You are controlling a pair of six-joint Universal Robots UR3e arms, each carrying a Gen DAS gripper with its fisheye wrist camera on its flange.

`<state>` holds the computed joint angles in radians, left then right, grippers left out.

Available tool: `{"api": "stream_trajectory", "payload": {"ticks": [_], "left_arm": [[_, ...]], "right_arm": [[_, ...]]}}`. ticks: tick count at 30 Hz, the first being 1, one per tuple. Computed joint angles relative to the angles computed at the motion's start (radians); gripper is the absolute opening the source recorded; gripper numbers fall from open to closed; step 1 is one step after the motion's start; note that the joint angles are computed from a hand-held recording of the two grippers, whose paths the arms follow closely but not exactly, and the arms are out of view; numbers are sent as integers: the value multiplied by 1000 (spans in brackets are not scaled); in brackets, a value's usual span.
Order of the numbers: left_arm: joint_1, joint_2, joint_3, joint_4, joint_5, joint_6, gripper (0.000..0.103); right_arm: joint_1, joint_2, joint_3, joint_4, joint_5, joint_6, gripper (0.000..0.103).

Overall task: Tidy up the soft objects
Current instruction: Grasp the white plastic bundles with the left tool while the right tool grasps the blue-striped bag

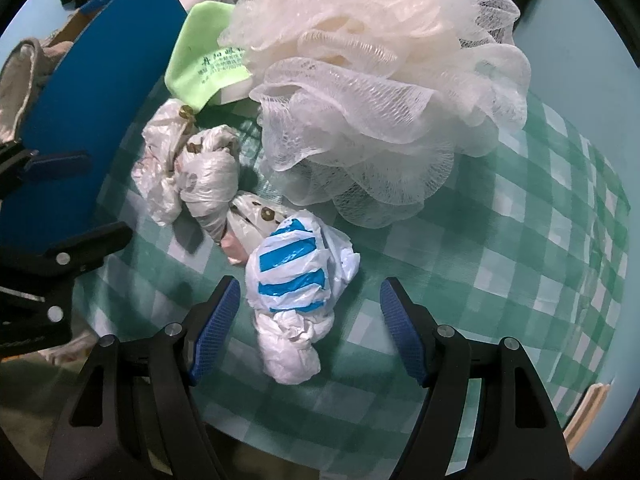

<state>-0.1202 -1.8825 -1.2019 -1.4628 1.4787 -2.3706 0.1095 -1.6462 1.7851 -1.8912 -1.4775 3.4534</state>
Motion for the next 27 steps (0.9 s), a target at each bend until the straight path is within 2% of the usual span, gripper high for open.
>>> {"api": "stream_trajectory", "payload": {"ticks": [2, 5, 8, 17, 27], "left_arm": [[-4, -7, 10, -7, 0, -3, 72], [-13, -19, 27, -14, 2, -12, 73], [-21, -30, 46, -19, -1, -22, 77], [-57, -71, 89, -3, -27, -29, 80], [-80, -179, 255, -115, -91, -72, 80]], "right_arm": [[-2, 2, 5, -3, 0, -5, 72], [-1, 30, 3, -8, 6, -11, 49], [-24, -4, 42, -21, 25, -10, 47], [-122, -183, 191, 14, 35, -52, 45], [-227, -336, 294, 80, 30, -98, 45]]}}
